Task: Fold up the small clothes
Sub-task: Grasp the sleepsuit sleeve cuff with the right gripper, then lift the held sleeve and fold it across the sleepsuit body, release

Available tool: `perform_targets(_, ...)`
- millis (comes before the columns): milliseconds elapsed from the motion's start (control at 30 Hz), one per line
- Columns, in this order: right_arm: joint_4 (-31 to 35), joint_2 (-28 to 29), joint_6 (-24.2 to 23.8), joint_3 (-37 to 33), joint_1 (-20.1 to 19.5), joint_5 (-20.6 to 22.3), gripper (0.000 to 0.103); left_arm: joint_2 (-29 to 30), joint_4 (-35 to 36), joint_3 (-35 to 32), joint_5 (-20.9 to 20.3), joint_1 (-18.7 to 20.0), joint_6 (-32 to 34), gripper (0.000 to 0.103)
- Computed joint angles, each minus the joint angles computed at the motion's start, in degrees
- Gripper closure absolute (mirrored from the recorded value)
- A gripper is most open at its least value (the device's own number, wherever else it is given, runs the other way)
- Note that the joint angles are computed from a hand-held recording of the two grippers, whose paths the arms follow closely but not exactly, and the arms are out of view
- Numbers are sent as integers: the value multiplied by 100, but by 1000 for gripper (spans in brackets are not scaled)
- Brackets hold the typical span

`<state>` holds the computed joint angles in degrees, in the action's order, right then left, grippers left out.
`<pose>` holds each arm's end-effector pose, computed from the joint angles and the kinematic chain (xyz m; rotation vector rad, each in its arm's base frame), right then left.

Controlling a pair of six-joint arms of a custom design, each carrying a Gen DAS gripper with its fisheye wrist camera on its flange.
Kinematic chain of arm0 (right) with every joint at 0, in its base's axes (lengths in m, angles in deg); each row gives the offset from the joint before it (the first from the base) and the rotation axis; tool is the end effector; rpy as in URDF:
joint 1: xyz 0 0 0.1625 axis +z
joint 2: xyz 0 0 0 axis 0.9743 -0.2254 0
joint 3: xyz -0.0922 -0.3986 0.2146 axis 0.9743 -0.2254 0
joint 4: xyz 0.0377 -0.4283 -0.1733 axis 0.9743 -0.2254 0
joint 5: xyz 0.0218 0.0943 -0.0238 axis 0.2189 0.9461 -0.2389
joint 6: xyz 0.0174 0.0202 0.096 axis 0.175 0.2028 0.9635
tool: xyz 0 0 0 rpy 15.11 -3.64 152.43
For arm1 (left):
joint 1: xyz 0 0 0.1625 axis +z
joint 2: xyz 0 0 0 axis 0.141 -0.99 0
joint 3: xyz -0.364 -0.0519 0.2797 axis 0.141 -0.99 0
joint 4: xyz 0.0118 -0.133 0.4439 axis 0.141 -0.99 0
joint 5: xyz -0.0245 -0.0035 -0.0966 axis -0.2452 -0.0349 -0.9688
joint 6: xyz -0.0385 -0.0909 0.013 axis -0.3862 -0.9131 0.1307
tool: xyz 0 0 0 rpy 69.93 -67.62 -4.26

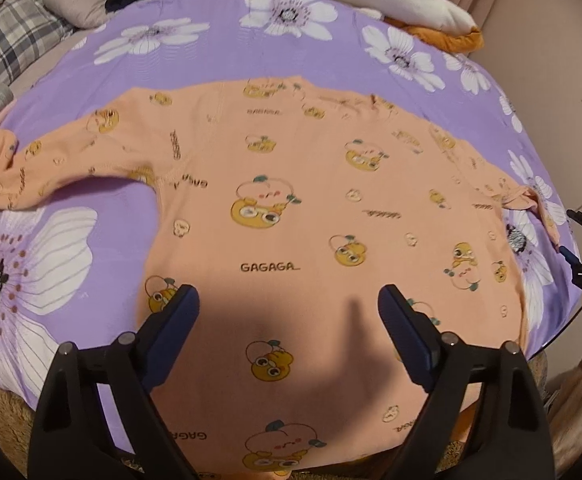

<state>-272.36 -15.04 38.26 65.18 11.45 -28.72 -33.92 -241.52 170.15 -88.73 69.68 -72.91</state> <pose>0.0801 -0.6033 0.0820 -0.8597 -2.4818 1.4626 0.0611 -0.6055 0.2512 0.2497 2.4967 -0.6872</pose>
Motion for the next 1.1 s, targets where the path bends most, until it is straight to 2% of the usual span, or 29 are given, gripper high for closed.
perform_targets(67,98,-40,373,-36,-194,18,32,50,56,-55,50,27,-59,13)
perform_targets(100,103,-46,621,-48,-349,197,33,68,87,-79,74,38,-88,13)
perform_targets(167,-20,-3,787,-91,-521,460,43,108,158,-129,92,64,-146,13)
perform_targets(200,-91,31,820,-128,-572,528,51,125,183,-146,110,73,-163,13)
perform_targets(233,-56,52,863,-188,-591,489,64,145,207,-167,126,78,-175,13)
perform_targets(267,49,45,879,-237,-584,402,73,157,231,-179,146,78,-182,13)
perform_targets(300,143,21,862,-257,-570,322,87,163,241,-183,163,72,-181,13)
perform_targets(333,157,-3,760,-273,-542,286,92,163,242,-185,169,66,-163,13)
perform_targets(400,-226,-36,315,-200,-489,338,95,165,246,-190,166,62,-152,13)
perform_targets(533,-716,-119,-680,-127,-221,-670,95,186,286,-229,145,77,-144,13)
perform_targets(567,-707,-138,-754,-104,-234,-754,95,190,300,-237,137,81,-139,13)
perform_targets(700,-408,-241,-585,23,-523,-658,97,185,370,-274,49,92,-200,13)
perform_targets(800,-540,-203,-714,-6,-470,-712,97,147,449,-295,-26,92,-291,13)
perform_targets(933,-670,-68,-1426,-378,5,-1214,97,74,387,-293,-10,70,-323,12)
perform_targets(1100,-702,135,-2445,-878,659,-985,97,-52,153,-292,63,64,-315,12)
